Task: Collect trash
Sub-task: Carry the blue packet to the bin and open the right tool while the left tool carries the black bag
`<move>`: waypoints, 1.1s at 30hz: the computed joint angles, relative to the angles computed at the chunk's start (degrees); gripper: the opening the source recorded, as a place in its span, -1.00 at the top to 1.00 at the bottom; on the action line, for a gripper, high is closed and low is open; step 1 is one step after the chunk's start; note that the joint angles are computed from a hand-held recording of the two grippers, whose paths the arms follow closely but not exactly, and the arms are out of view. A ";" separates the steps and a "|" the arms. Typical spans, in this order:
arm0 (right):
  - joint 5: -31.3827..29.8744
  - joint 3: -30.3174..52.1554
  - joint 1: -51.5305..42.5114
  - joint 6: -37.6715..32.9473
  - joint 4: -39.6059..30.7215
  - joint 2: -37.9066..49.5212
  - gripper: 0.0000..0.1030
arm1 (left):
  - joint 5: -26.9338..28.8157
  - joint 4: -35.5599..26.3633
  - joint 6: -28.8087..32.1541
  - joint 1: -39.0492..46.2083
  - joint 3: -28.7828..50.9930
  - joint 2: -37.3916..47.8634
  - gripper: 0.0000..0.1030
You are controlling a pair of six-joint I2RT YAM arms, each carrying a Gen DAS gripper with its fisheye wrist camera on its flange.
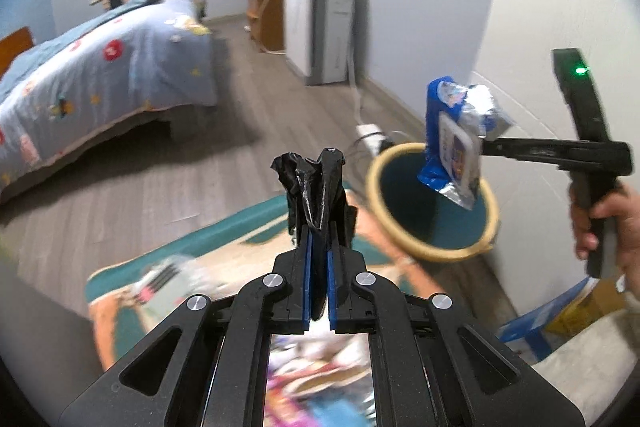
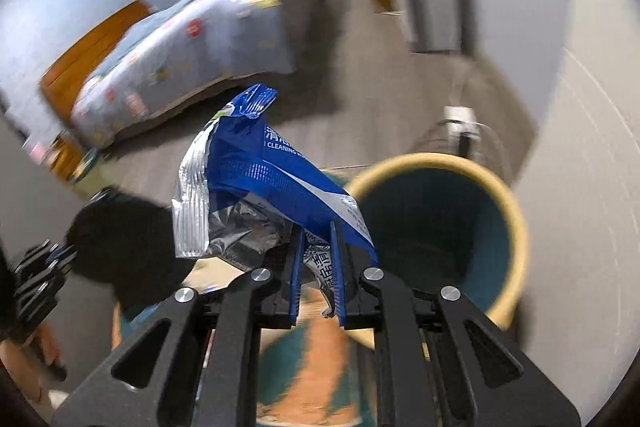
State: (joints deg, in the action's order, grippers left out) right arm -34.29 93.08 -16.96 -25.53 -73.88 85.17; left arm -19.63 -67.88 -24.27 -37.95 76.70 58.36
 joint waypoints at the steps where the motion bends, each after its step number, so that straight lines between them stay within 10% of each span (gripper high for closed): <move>1: 0.53 0.03 -1.61 0.74 1.14 1.37 0.76 | 0.06 0.83 -0.05 -0.88 0.45 1.51 0.87; 19: 12.76 -7.77 -6.76 3.62 11.32 9.11 0.73 | 6.14 13.71 1.61 -4.71 8.48 30.42 0.83; 24: 12.78 -7.42 -6.90 4.18 11.35 9.52 0.31 | 5.06 16.45 0.82 -4.80 5.92 28.90 -0.19; 33: 12.29 -8.03 -6.66 5.28 12.21 7.83 -0.20 | 4.81 16.90 0.54 -3.76 3.29 27.74 -0.52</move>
State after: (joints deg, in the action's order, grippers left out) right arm -22.00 85.05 -23.62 -20.25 -61.67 93.00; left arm -14.82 -50.98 -23.73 -41.70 79.99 86.11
